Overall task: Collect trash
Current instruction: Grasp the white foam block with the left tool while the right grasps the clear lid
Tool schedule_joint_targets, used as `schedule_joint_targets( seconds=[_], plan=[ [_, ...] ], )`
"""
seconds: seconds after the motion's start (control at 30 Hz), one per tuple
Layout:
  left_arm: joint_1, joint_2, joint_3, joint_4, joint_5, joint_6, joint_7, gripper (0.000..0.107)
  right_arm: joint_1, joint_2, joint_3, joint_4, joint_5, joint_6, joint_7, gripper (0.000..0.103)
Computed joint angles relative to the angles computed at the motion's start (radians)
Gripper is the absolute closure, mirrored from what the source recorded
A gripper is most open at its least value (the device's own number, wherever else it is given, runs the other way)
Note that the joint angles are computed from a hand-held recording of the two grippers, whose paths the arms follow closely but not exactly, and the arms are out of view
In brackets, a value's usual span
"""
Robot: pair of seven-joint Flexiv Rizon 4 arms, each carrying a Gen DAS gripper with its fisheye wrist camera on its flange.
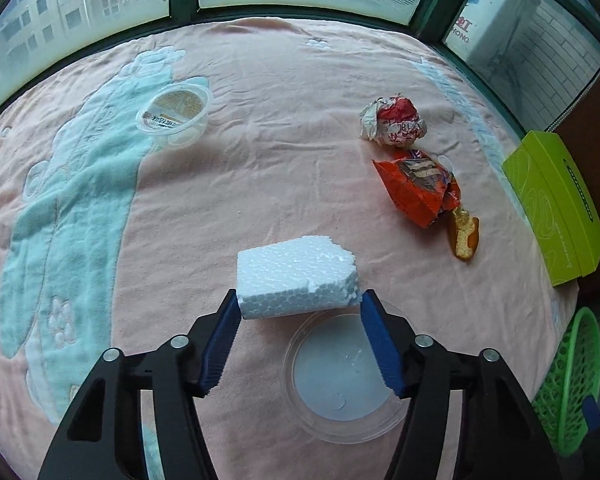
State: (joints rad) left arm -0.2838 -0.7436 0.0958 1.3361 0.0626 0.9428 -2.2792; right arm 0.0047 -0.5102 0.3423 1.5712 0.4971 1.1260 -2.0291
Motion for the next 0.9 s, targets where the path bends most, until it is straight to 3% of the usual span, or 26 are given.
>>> schedule_joint_targets(
  seconds=[0.3,0.5,0.9],
  plan=[
    [0.002,0.088,0.019,0.108,0.026,0.095,-0.012,0.048,0.109,-0.033,-0.020,0.026,-0.130,0.063,0.008,0.014],
    [-0.001,0.155,0.044,0.184,0.059,0.147,-0.041,0.048,0.148,-0.066,0.013,0.025,-0.210,0.074,0.010,0.012],
    [0.011,0.234,0.061,0.275,0.118,0.183,-0.085,0.048,0.266,-0.164,-0.004,-0.030,-0.362,0.068,0.083,0.011]
  ],
)
